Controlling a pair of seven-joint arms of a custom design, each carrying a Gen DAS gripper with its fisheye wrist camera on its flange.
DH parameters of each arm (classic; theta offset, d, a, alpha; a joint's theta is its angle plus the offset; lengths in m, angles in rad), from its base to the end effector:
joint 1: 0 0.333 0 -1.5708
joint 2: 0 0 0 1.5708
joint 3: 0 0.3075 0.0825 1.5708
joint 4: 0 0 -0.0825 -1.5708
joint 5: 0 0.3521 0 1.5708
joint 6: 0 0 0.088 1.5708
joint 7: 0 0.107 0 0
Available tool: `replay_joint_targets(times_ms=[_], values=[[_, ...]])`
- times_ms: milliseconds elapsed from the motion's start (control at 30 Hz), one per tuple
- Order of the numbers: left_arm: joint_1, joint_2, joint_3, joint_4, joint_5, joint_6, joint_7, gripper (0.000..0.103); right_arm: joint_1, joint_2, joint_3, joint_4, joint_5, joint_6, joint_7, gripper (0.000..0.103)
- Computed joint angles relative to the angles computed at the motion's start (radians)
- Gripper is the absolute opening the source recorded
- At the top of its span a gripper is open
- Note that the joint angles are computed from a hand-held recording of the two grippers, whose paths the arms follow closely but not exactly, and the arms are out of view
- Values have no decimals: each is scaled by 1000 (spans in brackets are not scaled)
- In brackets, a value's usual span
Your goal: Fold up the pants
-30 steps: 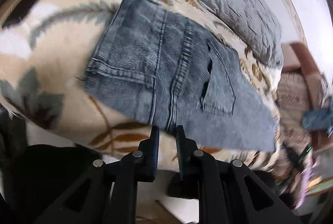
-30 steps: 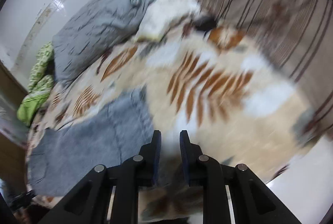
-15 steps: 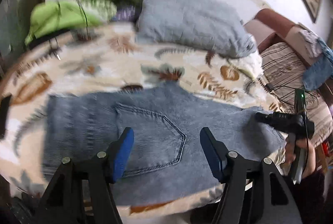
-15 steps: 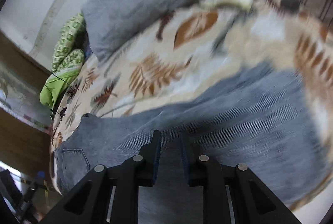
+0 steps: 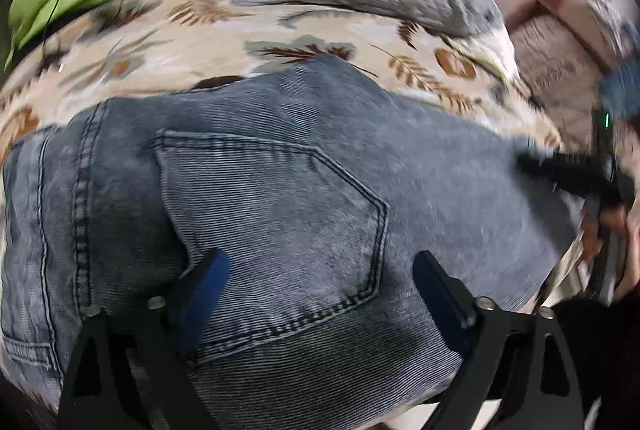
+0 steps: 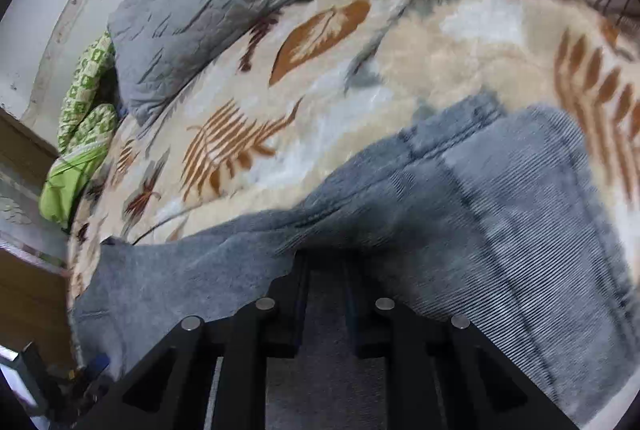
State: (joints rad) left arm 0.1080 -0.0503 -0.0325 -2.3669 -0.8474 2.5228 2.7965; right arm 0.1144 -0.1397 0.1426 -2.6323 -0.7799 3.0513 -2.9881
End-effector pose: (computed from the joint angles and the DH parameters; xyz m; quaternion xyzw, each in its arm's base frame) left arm 0.4855 0.0439 0.3768 -0.4911 0.8226 -0.2811 0.0568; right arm 0.4028 0.1625 0.3589 -0.4019 0.8685 -0.0919 0.2753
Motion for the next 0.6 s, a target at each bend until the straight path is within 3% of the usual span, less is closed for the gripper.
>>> replay_joint_targets(times_ms=[67, 100, 167, 267, 333, 433, 533, 600], values=[[-23, -19, -24, -50, 27, 96, 51, 103, -14, -45, 46, 23, -75, -131, 71, 21], [-33, -20, -29, -65, 31, 137, 65, 103, -28, -64, 58, 24, -145, -142, 131, 21], [-62, -32, -41, -112, 14, 241, 111, 103, -51, -70, 59, 29, -268, -69, 227, 21], [-76, -27, -29, -110, -6, 253, 108, 103, -29, -25, 46, 62, -312, 15, 238, 21], [-76, -28, -21, -106, -16, 243, 97, 103, 13, 8, 29, 84, -263, 45, 168, 21], [-90, -25, -32, -121, -32, 298, 96, 103, 62, 52, 20, 117, -202, 34, 91, 21], [-104, -21, -35, -127, -58, 333, 99, 103, 136, 77, -33, 90, 65, 30, -146, 21], [-108, -14, -35, -121, -68, 337, 101, 103, 158, 90, -57, 58, 199, 82, -259, 21]])
